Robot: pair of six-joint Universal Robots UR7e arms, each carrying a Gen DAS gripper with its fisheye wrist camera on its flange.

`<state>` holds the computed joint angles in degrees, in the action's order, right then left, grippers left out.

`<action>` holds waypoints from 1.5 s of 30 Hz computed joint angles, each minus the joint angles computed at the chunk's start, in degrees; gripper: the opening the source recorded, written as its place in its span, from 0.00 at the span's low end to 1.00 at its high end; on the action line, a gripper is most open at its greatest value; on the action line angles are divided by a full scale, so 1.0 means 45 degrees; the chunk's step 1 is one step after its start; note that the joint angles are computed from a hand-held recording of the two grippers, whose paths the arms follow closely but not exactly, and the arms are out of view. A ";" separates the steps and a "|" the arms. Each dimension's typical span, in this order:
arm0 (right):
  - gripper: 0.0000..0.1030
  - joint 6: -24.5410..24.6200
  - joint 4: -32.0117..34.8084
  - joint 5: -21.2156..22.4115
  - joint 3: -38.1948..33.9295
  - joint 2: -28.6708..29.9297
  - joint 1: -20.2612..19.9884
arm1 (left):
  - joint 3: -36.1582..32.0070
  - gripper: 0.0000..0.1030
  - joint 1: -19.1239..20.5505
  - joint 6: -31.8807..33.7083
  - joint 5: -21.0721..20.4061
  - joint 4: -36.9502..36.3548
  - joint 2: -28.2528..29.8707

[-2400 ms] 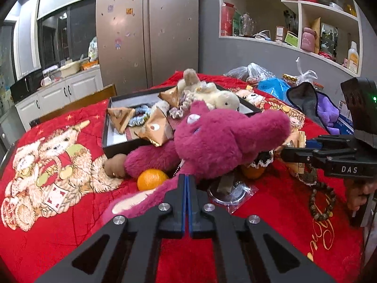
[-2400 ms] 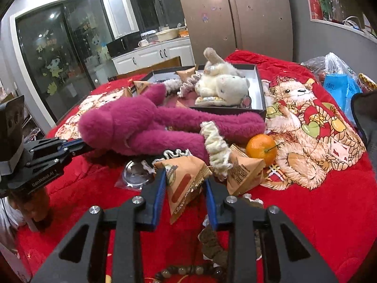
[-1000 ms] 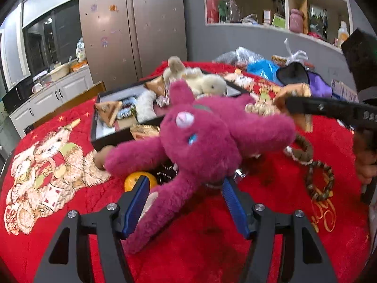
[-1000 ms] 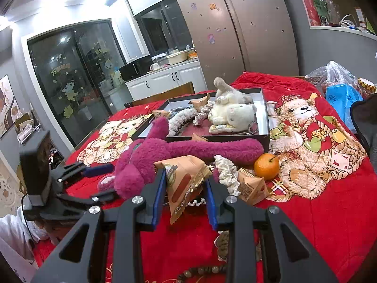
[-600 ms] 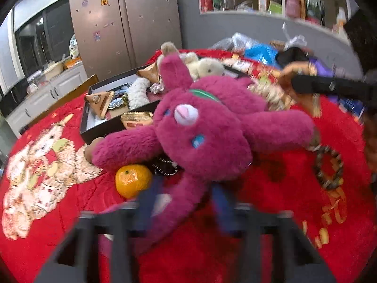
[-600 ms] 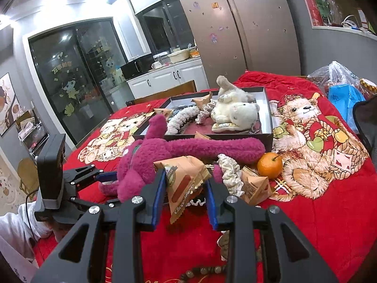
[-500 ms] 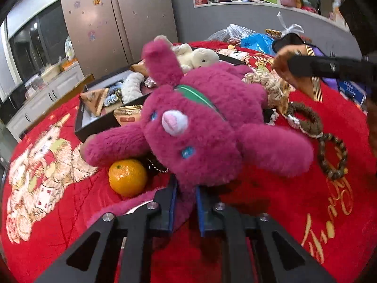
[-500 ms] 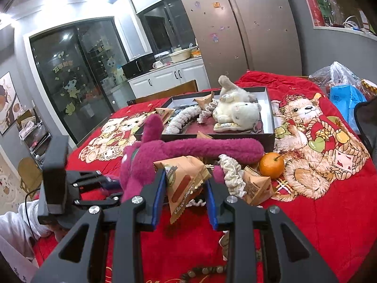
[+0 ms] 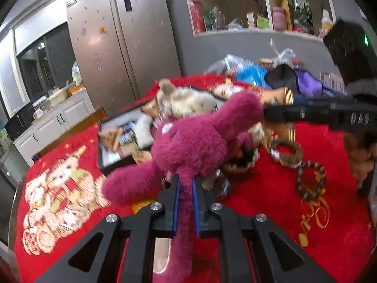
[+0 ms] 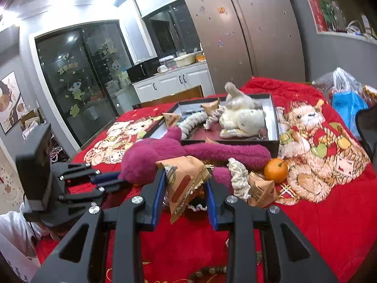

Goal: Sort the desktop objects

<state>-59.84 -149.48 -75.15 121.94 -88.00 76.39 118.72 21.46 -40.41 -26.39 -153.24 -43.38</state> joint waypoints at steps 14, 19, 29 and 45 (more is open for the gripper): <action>0.31 -0.0258 -0.0220 0.1495 0.0393 -0.0880 -0.0346 | 0.0640 0.00 -0.1664 -0.1804 0.3287 0.1705 -0.1791; 0.31 -0.0444 -0.0015 0.1204 0.0361 -0.0770 -0.0258 | 0.0565 0.01 -0.1282 -0.0287 0.1912 -0.0362 -0.1258; 0.32 -0.0111 0.0195 0.0767 0.0105 -0.0532 -0.0199 | 0.0255 0.58 -0.0053 -0.0480 -0.1692 -0.1961 -0.0135; 0.32 -0.0161 0.0388 0.0506 0.0117 -0.0433 -0.0129 | -0.0502 0.81 0.1644 -0.4352 -0.4329 0.0630 -0.0123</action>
